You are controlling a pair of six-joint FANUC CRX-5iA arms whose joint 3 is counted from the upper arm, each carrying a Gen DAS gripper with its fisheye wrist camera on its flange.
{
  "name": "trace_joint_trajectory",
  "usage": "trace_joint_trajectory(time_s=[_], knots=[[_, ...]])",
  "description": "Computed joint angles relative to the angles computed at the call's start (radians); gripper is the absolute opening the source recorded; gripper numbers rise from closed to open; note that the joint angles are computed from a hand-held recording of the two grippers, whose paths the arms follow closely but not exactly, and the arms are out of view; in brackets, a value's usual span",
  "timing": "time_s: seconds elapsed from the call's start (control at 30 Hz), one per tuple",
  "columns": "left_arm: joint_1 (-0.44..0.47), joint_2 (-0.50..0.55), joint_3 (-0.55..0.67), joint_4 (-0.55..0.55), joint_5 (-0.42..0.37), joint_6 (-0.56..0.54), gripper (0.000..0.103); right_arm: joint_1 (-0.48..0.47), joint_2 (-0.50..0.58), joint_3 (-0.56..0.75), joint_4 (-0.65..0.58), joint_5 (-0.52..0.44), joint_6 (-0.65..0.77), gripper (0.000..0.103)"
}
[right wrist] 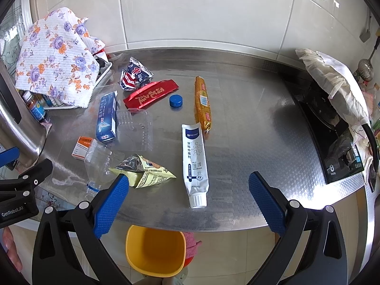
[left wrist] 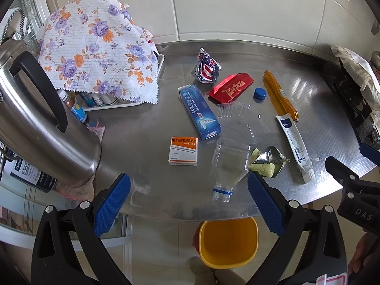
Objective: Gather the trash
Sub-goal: 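Grasp the orange-white medicine box with the left gripper while the right grasps the white toothpaste tube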
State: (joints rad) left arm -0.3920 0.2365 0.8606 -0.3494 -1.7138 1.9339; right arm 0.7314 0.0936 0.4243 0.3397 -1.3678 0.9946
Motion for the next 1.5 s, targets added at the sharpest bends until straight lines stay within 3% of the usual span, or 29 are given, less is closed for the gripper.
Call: trace_joint_trajectory(time_s=[0.3, 0.5, 0.6, 0.83, 1.03, 1.17, 1.5], knots=[[0.063, -0.042, -0.117, 0.069, 0.047, 0.027, 0.098, -0.044, 0.018, -0.019, -0.054, 0.009, 0.014, 0.100], [0.136, -0.071, -0.222, 0.140, 0.127, 0.023, 0.098, -0.093, 0.055, -0.015, -0.108, 0.033, 0.028, 0.100], [0.168, -0.063, -0.246, 0.166, 0.158, 0.009, 0.096, -0.113, 0.071, -0.017, -0.129, 0.046, 0.028, 0.091], [0.201, 0.005, -0.229, 0.199, 0.196, -0.048, 0.094, -0.148, 0.120, 0.008, -0.162, 0.051, 0.034, 0.088], [0.211, 0.075, -0.182, 0.223, 0.181, -0.073, 0.091, -0.166, 0.177, 0.065, -0.180, 0.034, 0.058, 0.087], [0.230, 0.082, -0.185, 0.244, 0.192, -0.057, 0.092, -0.176, 0.200, 0.091, -0.200, 0.028, 0.083, 0.080], [0.273, 0.067, -0.234, 0.295, 0.246, -0.055, 0.091, -0.172, 0.242, 0.114, -0.172, 0.032, 0.103, 0.078]])
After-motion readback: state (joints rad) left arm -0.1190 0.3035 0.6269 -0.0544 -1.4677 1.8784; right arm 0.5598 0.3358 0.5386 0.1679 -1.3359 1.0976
